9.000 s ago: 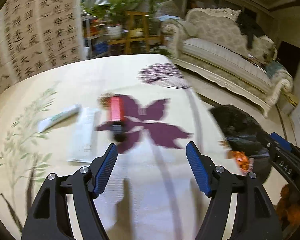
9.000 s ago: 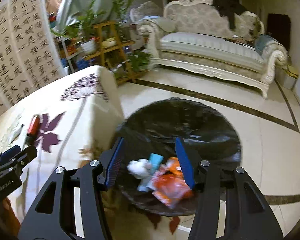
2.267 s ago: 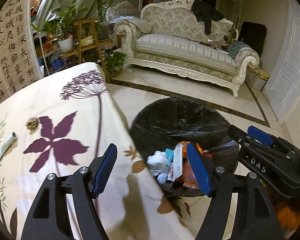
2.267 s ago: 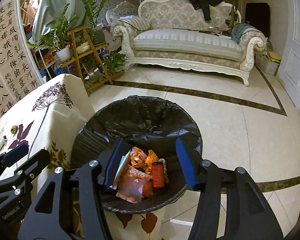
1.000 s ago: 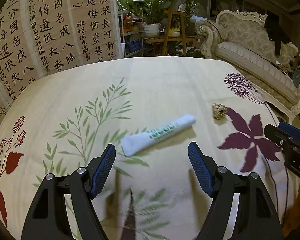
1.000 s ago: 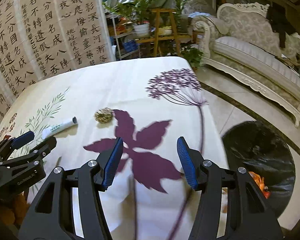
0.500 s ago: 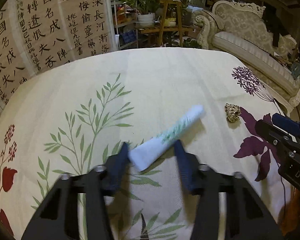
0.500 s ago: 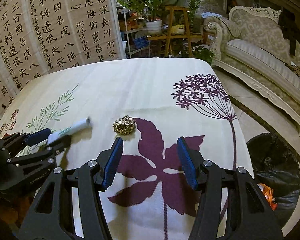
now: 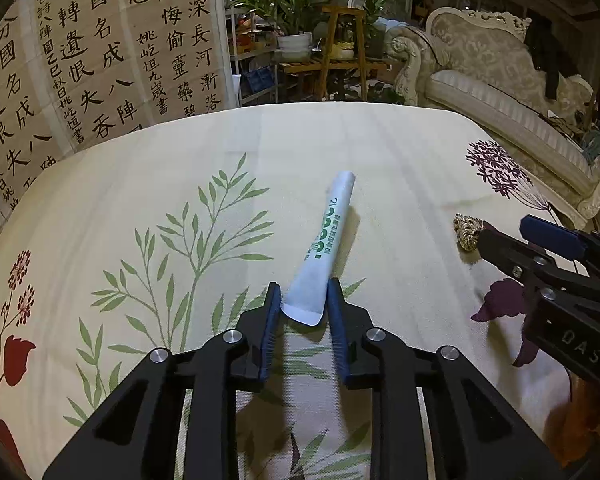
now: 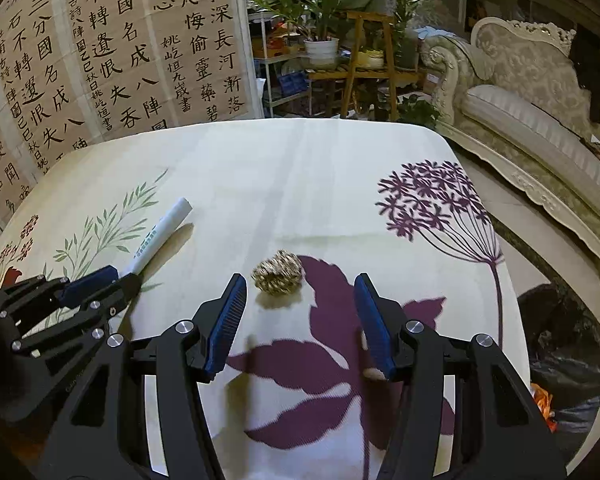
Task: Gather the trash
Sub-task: 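Grasp the white toothpaste tube with the left gripper while the right gripper grasps the gold foil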
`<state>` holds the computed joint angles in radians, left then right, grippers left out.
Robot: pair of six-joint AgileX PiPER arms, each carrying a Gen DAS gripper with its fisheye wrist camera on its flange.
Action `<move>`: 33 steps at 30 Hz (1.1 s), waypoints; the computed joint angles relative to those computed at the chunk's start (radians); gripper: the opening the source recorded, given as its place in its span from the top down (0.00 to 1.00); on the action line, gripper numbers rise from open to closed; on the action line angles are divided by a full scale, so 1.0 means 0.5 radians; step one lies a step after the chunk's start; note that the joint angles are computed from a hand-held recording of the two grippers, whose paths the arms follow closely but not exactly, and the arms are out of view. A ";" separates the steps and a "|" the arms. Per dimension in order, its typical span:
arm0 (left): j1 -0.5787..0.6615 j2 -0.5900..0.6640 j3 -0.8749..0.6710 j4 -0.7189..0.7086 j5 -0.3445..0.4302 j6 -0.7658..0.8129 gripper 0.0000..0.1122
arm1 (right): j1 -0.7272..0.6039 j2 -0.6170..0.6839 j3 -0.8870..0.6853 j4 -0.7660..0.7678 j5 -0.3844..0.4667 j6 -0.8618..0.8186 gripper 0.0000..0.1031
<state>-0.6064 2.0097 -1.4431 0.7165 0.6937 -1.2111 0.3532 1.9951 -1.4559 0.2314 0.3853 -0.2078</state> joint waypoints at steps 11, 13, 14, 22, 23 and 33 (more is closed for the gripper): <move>0.015 -0.023 0.034 0.002 -0.040 -0.027 0.79 | 0.060 0.171 -0.238 -0.155 0.187 0.111 0.64; 0.013 -0.033 0.048 0.006 -0.045 -0.038 0.79 | 0.071 0.173 -0.231 -0.204 0.178 0.144 0.70; 0.014 -0.035 0.053 0.002 -0.050 -0.036 0.79 | 0.079 0.170 -0.223 -0.248 0.169 0.177 0.73; 0.051 -0.035 0.041 -0.050 -0.091 -0.012 0.73 | 0.052 0.149 -0.190 -0.135 0.163 0.075 0.78; 0.053 -0.031 0.034 -0.051 -0.087 -0.009 0.72 | 0.048 0.145 -0.183 -0.121 0.159 0.062 0.78; 0.078 0.065 -0.109 -0.106 -0.069 0.139 0.75 | 0.014 0.155 -0.196 -0.044 0.168 -0.013 0.78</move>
